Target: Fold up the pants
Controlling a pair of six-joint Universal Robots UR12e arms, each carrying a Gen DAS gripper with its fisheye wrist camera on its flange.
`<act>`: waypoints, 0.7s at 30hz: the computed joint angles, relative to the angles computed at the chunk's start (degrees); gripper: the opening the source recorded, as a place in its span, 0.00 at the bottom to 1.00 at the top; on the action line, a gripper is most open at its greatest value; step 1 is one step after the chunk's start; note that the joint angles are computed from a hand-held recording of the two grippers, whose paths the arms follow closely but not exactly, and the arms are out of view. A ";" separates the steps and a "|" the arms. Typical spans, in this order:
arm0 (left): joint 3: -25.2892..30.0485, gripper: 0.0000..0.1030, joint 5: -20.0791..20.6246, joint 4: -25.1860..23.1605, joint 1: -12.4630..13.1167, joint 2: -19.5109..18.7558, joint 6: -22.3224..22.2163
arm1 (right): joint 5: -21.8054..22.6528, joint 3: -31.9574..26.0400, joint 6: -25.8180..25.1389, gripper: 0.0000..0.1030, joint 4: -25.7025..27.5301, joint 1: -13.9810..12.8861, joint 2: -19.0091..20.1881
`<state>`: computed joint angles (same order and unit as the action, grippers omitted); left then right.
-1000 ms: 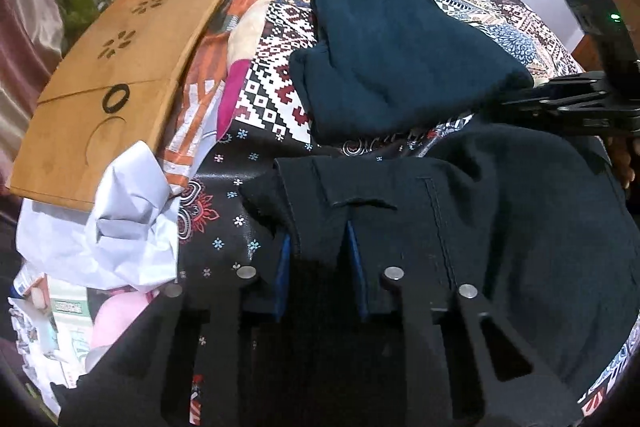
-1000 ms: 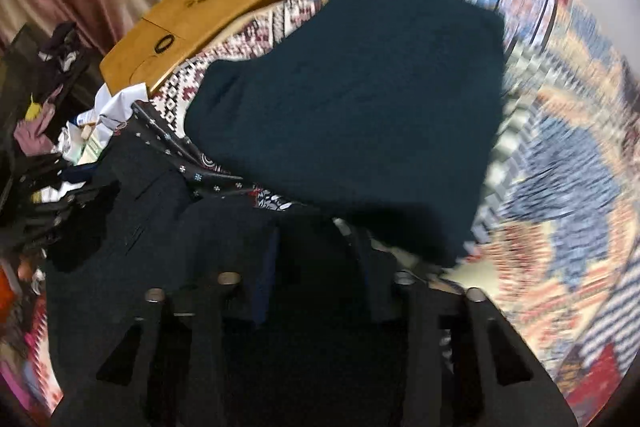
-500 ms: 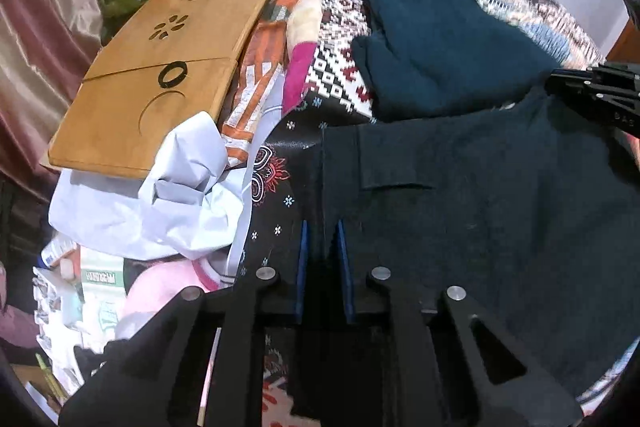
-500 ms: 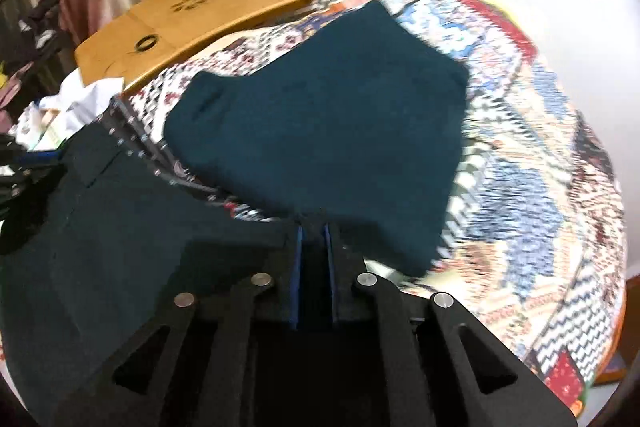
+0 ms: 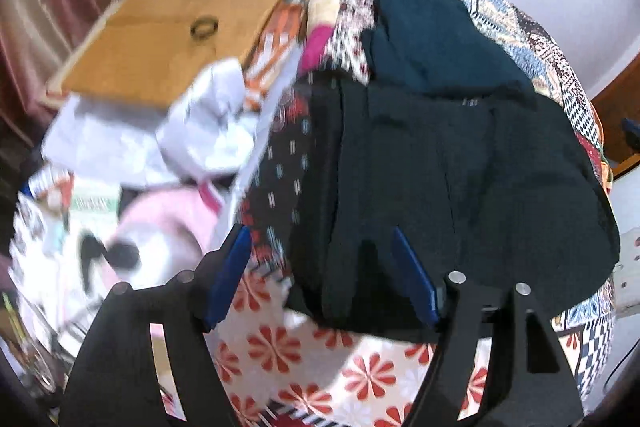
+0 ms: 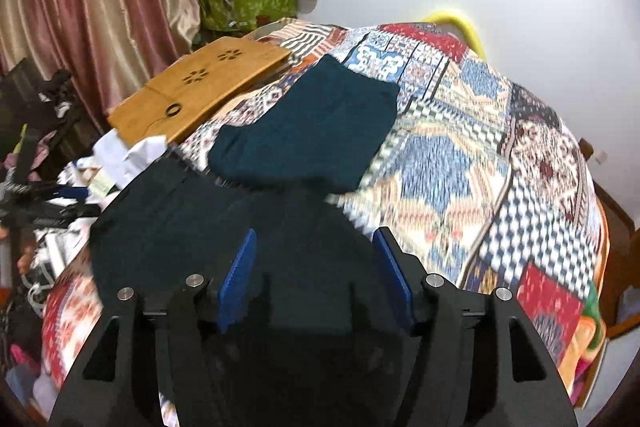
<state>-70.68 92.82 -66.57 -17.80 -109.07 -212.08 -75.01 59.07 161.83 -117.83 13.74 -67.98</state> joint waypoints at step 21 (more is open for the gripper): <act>4.80 0.70 9.66 -6.05 -4.10 -2.32 5.00 | 1.00 21.78 10.94 0.57 -4.16 -6.57 -13.49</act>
<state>-65.88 102.48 -72.62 -21.90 -111.40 -207.08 -74.00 80.85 172.77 -122.00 7.17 -81.47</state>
